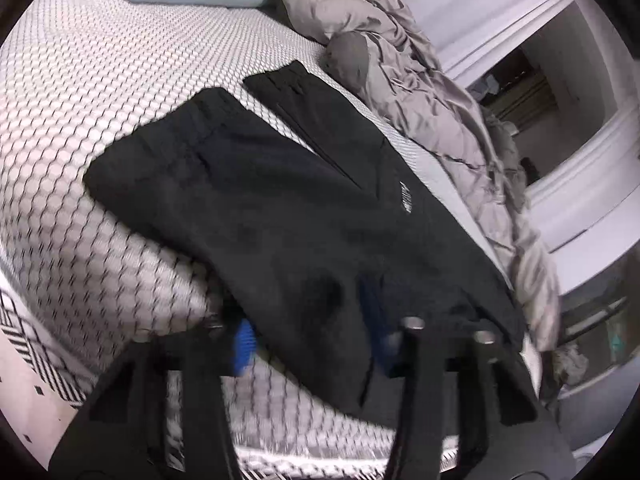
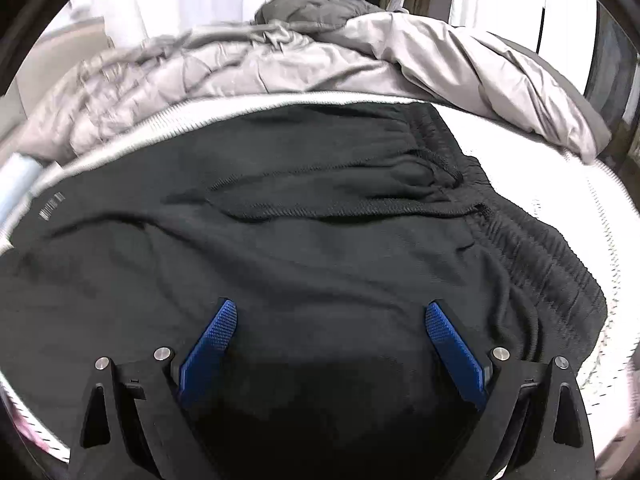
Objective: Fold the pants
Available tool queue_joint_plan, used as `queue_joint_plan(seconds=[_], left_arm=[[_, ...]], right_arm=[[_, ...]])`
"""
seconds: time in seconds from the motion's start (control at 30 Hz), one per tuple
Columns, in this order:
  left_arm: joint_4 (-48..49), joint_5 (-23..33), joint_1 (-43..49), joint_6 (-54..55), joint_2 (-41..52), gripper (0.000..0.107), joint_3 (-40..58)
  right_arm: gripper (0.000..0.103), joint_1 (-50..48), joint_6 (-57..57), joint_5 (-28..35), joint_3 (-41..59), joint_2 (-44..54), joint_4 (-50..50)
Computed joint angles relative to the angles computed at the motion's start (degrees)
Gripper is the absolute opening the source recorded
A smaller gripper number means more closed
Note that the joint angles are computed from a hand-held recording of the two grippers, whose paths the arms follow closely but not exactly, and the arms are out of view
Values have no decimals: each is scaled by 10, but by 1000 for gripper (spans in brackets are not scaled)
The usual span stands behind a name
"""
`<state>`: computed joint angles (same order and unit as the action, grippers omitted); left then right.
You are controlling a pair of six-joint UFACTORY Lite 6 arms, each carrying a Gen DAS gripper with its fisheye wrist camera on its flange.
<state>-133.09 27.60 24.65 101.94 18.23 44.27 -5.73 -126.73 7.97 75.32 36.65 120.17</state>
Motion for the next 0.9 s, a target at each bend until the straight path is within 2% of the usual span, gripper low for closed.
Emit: queue_joint_plan(seconds=[0.03,0.1,0.2,0.27,0.33,0.4,0.5,0.57,0.67,0.8,0.9], left_arm=[[-37,-18,-13,17,9,15,16],[-138,-33,-35,89,13,5,28],[-304,-49,-71,225,0,3,32],[-384,-62,-93,301,-5,3,40],[-408,-70,-101,324,-10,3,43],[-382,-73,-96,296,-13,3,41],[-328,-66,-81,246,-19,3,33],[-333,-74,-81,250,-27,3,26],[-323,-67,-75,245,-43,3,7],[-306,-62,-67,240,-55,3,-9],[-298,-63,-64,233,-53,3,-9]], right_arm=[[97,-17,51,36,-14,-13,-50],[97,-71,86,114,-55,-55,-78],[97,-156,57,192,-112,-96,-30],[97,-223,105,215,-124,-97,-32],[96,-296,223,265,-113,-66,-98],[96,-347,325,334,-81,-16,-196],[96,-368,421,422,-19,61,-298],[95,-352,466,427,22,94,-341],[95,-337,460,413,21,91,-326],[95,-331,387,407,-41,42,-273],[93,-318,345,374,-73,12,-238]])
